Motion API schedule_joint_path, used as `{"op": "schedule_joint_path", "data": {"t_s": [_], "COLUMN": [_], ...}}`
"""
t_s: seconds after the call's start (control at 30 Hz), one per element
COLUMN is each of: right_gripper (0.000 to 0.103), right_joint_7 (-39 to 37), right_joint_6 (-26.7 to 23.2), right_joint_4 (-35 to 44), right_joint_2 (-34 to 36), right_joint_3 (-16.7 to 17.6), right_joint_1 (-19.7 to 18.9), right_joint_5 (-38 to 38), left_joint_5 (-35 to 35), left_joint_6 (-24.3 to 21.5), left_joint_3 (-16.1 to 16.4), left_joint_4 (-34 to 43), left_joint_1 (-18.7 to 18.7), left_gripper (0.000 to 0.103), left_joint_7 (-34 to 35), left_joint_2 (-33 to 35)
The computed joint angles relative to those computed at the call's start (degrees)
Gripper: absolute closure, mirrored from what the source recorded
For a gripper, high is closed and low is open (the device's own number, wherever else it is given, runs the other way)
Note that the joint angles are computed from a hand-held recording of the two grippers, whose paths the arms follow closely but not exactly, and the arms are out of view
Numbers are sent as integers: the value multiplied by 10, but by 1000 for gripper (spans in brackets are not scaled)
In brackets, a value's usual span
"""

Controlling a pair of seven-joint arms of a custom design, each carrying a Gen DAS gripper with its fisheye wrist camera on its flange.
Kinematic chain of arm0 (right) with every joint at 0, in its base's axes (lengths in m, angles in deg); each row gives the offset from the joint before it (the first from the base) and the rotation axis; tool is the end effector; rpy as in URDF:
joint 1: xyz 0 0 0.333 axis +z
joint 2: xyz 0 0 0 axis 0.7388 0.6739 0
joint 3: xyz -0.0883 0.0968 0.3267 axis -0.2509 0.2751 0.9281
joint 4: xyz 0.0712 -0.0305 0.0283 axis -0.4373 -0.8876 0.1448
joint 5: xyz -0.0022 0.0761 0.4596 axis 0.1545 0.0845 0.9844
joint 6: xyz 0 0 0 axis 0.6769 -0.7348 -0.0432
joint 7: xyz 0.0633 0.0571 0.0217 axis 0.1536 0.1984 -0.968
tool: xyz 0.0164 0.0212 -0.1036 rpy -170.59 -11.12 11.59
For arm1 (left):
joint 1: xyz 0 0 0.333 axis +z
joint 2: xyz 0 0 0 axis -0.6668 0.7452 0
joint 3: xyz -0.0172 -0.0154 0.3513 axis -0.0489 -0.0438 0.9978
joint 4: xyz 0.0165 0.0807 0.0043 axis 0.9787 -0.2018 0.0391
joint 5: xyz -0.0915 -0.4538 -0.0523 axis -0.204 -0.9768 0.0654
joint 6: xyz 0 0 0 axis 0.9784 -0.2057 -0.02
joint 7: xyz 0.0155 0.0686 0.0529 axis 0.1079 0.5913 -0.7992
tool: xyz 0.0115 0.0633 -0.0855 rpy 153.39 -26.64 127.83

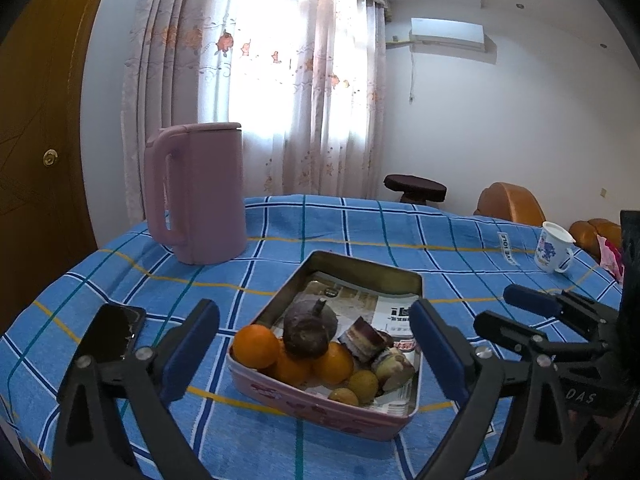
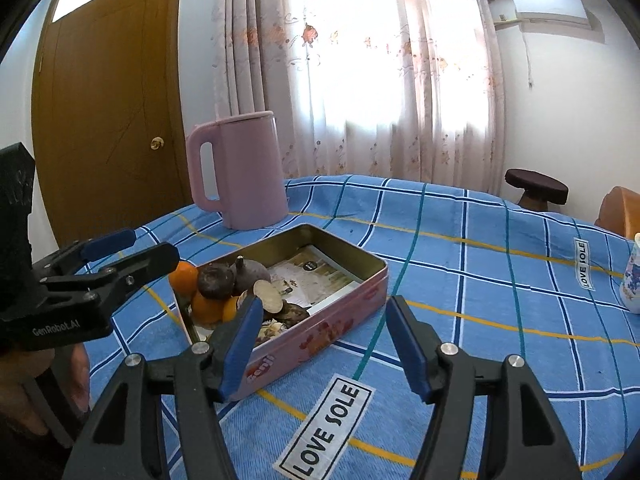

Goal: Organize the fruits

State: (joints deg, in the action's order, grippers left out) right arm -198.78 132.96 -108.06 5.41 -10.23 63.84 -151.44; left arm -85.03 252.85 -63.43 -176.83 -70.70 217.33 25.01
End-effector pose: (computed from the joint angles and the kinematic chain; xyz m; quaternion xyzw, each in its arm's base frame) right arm 0.4562 0.3020 0.4906 -0.5912 0.6157 -0.3567 0.3798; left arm 0.5374 -0.4845 0.4936 -0.4335 0.7174 -0.4886 0.2423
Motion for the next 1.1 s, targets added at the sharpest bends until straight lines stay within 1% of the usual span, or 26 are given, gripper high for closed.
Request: {"op": "schedule_joint_path", "data": {"t_s": [0.37, 0.57, 0.77, 0.9, 1.03, 1.1], "right_gripper": [37, 35, 34, 34, 34, 34], "right_joint_7": [18, 23, 33, 27, 18, 14], "right_joint_6": [-9, -12, -18, -37, -52, -61], "right_joint_4": [-13, -17, -23, -25, -27, -30], "right_joint_2": [-23, -29, -38, -45, -52, -57], "right_joint_3": [7, 8, 11, 17, 21, 24], "right_joint_1": [-2, -2, -3, -1, 3, 4], "right_joint_5": [-12, -14, -21, -23, -23, -24], "left_joint_5": [6, -7, -1, 7, 14, 29], "left_joint_6": [1, 5, 7, 11, 12, 12], "left_joint_3": [4, -3, -6, -4, 0, 4], "left_joint_4": [-5, 4, 2, 1, -2, -7], "left_joint_1": [-10, -7, -6, -10, -14, -19], "left_gripper": [4, 4, 4, 0, 0, 0], "left_joint_7": [-3, 15, 12, 6, -1, -15], "left_joint_2": [-5, 0, 1, 1, -2, -6]}}
